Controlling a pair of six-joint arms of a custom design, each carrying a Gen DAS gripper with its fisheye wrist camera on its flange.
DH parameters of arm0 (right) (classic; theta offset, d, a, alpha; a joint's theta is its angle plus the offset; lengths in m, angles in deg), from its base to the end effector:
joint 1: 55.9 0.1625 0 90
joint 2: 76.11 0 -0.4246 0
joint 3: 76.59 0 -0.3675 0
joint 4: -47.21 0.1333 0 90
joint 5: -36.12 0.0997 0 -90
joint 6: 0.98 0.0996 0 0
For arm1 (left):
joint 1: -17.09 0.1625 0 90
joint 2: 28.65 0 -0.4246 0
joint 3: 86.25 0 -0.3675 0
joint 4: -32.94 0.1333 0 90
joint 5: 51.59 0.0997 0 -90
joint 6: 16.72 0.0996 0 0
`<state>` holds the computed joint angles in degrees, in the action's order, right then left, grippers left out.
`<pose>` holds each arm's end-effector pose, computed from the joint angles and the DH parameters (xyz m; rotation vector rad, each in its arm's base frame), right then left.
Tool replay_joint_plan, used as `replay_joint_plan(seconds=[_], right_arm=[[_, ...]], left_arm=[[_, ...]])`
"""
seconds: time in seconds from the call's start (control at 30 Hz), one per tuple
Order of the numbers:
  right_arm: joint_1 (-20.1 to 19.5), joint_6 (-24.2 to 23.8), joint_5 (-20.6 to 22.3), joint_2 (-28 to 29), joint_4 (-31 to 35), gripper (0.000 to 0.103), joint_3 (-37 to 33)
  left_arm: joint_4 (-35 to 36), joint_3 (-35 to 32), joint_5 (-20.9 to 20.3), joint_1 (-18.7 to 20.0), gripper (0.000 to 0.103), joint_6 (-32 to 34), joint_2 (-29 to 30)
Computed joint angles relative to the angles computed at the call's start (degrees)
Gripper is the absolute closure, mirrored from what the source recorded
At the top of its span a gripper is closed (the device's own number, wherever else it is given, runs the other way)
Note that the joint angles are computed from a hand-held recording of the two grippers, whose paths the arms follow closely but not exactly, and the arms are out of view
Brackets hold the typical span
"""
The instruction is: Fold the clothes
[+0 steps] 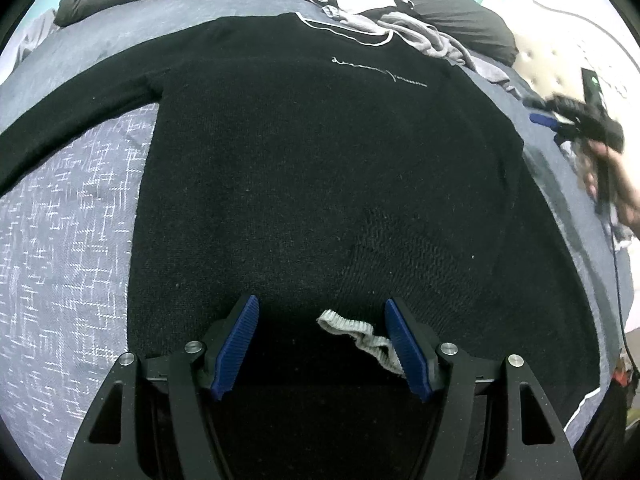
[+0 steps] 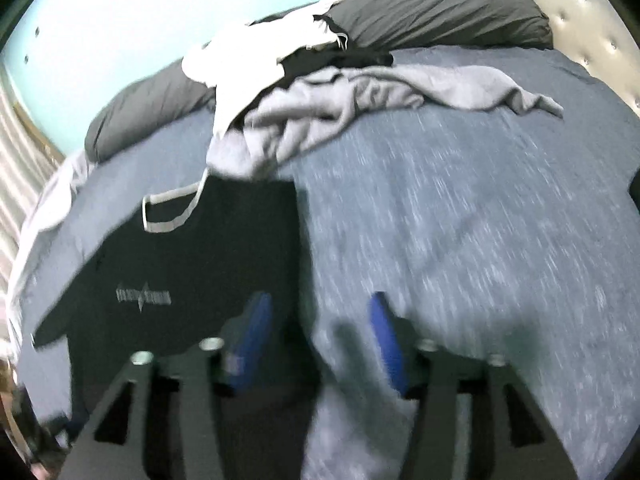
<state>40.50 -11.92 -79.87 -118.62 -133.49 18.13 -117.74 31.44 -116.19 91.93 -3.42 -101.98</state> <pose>0.1640 -0.6578 0.1510 0.1804 -2.5396 0.8621 0.0377 -0.5340 0.2540 0.5743 2.6165 -0.3936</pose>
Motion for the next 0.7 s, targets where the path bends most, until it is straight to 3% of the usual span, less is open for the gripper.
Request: replay_joint_plan(seconds=[0.43,0.53,0.6,0.7], right_arm=[[-0.3,7.8,-1.4,14.2,16.5,0.046,-26.0],[0.0,8.7,-3.8,16.7,21.2,0.048,-30.8],[0.0,8.2,-4.3,17.9,22.1,0.072,-32.5],[0.5,5.9,-6.5,19.3,21.1,0.092,-34.0]], left_arm=[[-0.7,-0.2,-1.7,0.8,0.034,0.7,0.3],[-1.2,0.0,-2.0,0.9,0.032,1.3,0.4],[-1.4,0.2,-2.3,1.0,0.029,1.8,0.4],[-2.0,0.9,-1.7,0.6,0.026,2.5,0.1]])
